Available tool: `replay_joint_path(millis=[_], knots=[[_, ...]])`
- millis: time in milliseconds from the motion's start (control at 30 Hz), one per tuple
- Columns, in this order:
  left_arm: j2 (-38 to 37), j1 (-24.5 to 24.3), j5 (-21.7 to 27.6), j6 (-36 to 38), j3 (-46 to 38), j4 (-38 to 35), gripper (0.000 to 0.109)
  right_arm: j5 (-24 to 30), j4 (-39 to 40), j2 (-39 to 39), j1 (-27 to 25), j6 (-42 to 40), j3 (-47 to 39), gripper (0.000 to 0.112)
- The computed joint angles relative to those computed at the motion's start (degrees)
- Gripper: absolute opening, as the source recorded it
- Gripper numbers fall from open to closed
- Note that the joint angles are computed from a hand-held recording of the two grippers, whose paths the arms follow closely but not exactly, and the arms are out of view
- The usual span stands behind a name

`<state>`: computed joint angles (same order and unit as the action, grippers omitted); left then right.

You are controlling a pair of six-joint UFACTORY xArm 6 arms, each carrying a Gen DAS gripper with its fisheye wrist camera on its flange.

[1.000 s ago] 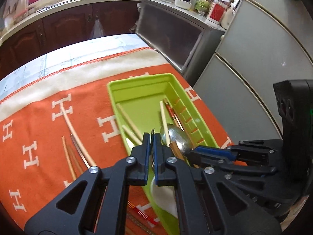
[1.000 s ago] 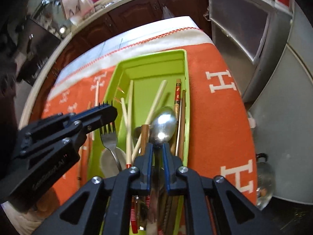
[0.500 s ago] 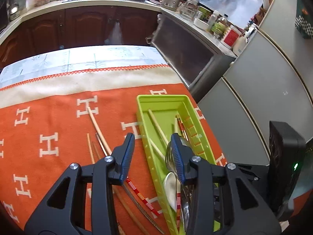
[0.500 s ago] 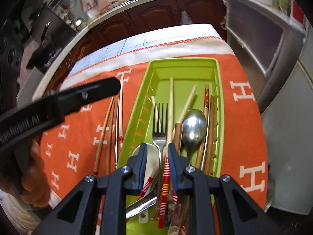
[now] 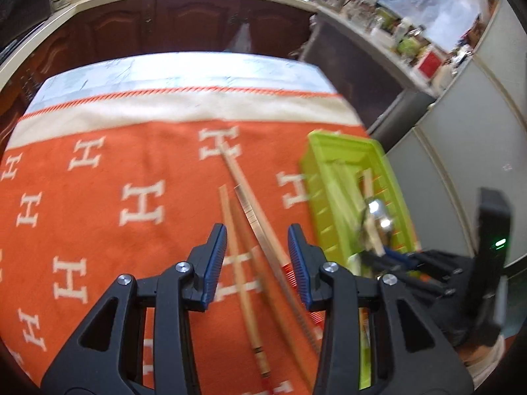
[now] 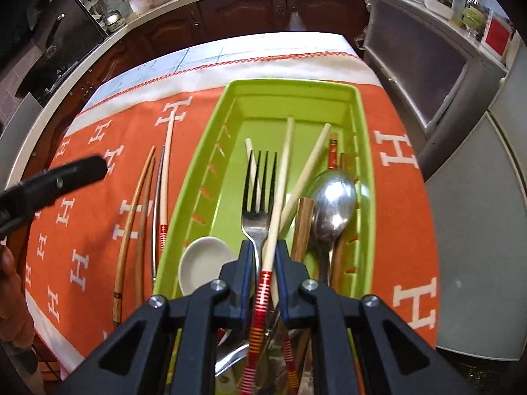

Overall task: Organize utensils
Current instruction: 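Withdraw both open tools from the tray back over the remaining chopsticks, then grasp a light wooden chopstick with the left tool while the right tool grasps a dark wooden chopstick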

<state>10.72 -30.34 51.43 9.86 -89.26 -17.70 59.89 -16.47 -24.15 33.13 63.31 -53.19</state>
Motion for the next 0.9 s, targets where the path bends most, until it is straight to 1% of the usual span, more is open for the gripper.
replay_joint_path(millis=[67,167,367,467,600,700,733,800,867,900], knots=[[-0.29,-0.01,0.27,-2.02,1.29,4.23,0.035,0.69,0.91,-0.45,0.35,0.46,-0.27,0.014],[-0.94,0.09,0.38,-3.14,3.62,7.05,0.035,-0.86,0.83,-2.3,0.61,1.13,0.52,0.015],[-2.97,-0.54,0.42,-4.11,7.73,9.28,0.035,-0.49,-1.28,-3.29,1.92,3.25,-0.84,0.015],[-3.81,-1.43,-0.01,-4.36,9.12,10.55,0.035,-1.4,-1.98,-3.84,2.64,4.28,-1.1,0.015],[-4.25,-2.85,-0.22,-6.76,10.17,14.03,0.035,-2.04,-2.81,-4.13,3.26,5.4,-1.52,0.015],[-5.08,-3.68,-1.99,-8.79,12.18,17.17,0.035,-2.27,-3.56,-4.43,3.94,6.71,-1.7,0.015],[-5.5,-3.98,-3.03,-9.54,13.02,18.22,0.034,-2.67,-3.59,-4.67,4.07,6.99,-1.6,0.015],[-6.22,-4.29,-4.54,-10.24,14.35,18.57,0.026,-3.91,-3.41,-5.03,4.19,7.35,-1.26,0.015],[-6.88,-4.44,-5.65,-9.91,15.43,17.92,0.01,-4.86,-3.66,-4.86,4.63,7.85,-1.37,0.015],[-7.29,-4.45,-6.21,-9.46,16.06,17.23,0.007,-5.35,-3.73,-4.57,4.87,7.98,-1.54,0.015]])
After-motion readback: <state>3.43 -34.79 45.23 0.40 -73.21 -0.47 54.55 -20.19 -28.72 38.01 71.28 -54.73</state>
